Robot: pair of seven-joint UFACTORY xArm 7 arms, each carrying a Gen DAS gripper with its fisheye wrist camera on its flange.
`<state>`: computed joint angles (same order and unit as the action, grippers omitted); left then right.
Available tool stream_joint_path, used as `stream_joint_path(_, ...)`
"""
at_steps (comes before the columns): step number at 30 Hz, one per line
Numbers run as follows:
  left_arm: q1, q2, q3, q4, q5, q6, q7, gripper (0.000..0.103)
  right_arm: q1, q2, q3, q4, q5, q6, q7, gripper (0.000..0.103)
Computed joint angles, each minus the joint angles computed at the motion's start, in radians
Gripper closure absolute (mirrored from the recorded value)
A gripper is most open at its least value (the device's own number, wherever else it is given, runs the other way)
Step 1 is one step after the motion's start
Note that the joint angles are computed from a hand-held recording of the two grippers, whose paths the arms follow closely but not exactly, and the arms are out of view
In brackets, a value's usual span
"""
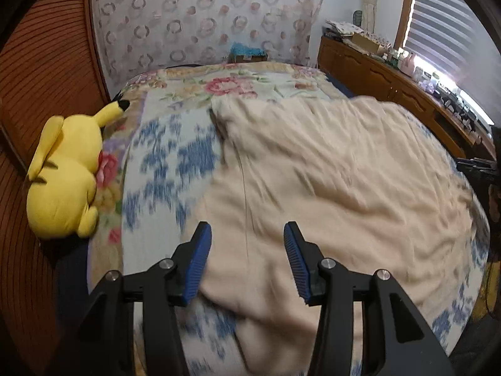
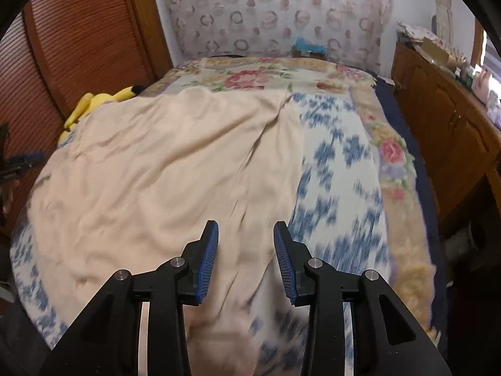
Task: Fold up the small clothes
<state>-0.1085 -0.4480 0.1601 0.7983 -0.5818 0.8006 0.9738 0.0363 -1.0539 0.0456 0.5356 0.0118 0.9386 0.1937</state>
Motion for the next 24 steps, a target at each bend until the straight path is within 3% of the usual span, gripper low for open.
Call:
stream_joint_path(8,0.043,-0.126,0.026,-0.139,0.05,0.017,-0.038,0.056,0.041,-0.208,0.05,-0.086,0.03,0.139,0.073,0.062)
stream_joint_path(12,0.038,-0.155,0.037,-0.172,0.042,0.012,-0.053,0.056,0.054,-0.265,0.065,-0.121,0.041,0.135,0.114,0.056)
stream_joint_path(17,0.023,-0.17,0.037,-0.199,0.035,-0.035,-0.072,0.056,0.069,-0.317,0.075,-0.148,0.058,0.099,0.173,0.04)
stream_joint_path(24,-0.004,-0.203,0.033,-0.235,0.041,-0.074,-0.101,0.056,0.062,-0.276,0.103,-0.146,0.026,0.09,0.217,0.04)
